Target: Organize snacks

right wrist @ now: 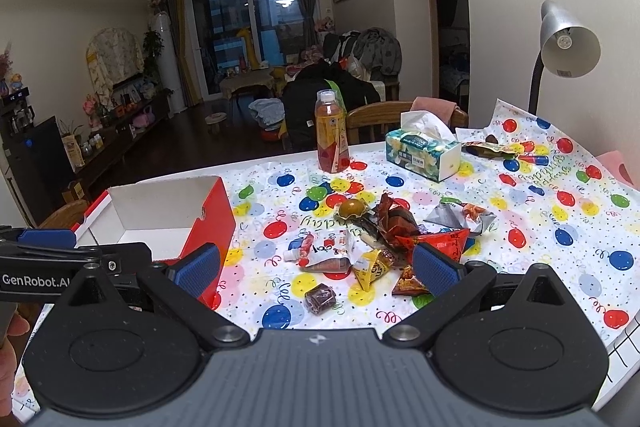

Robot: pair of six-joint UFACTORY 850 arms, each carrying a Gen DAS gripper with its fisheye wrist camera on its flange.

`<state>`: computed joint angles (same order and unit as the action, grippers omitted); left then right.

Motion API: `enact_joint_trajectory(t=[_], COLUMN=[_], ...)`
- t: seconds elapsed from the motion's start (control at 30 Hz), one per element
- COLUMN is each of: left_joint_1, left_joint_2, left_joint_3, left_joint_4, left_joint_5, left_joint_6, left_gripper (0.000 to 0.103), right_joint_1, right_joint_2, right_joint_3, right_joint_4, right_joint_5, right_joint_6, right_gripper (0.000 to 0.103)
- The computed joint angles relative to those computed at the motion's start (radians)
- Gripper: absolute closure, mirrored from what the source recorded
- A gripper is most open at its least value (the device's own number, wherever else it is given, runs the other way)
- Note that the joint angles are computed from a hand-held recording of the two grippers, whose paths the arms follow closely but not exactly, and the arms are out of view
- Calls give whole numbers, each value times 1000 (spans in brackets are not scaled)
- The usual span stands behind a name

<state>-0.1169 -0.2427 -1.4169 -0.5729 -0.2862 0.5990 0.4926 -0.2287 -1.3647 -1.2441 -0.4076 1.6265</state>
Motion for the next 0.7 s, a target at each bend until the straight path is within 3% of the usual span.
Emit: enact_joint_trajectory(t=[0.3, 0.7], left_joint_1=[-21, -86], left_joint_2=[-25, -150], left_joint_3=[-29, -172], left_joint_4=[64, 350], left_joint_5=[-2, -44], left_joint_6=[-79, -419], left_gripper=[0, 0], right_joint_1=[-46, -189], right_joint_2=[-4, -72], right_joint_3=[1, -45], right_joint_4=[4, 332], right_joint_5=[65, 156], right_joint_6=[-37, -387], right_gripper=[0, 0])
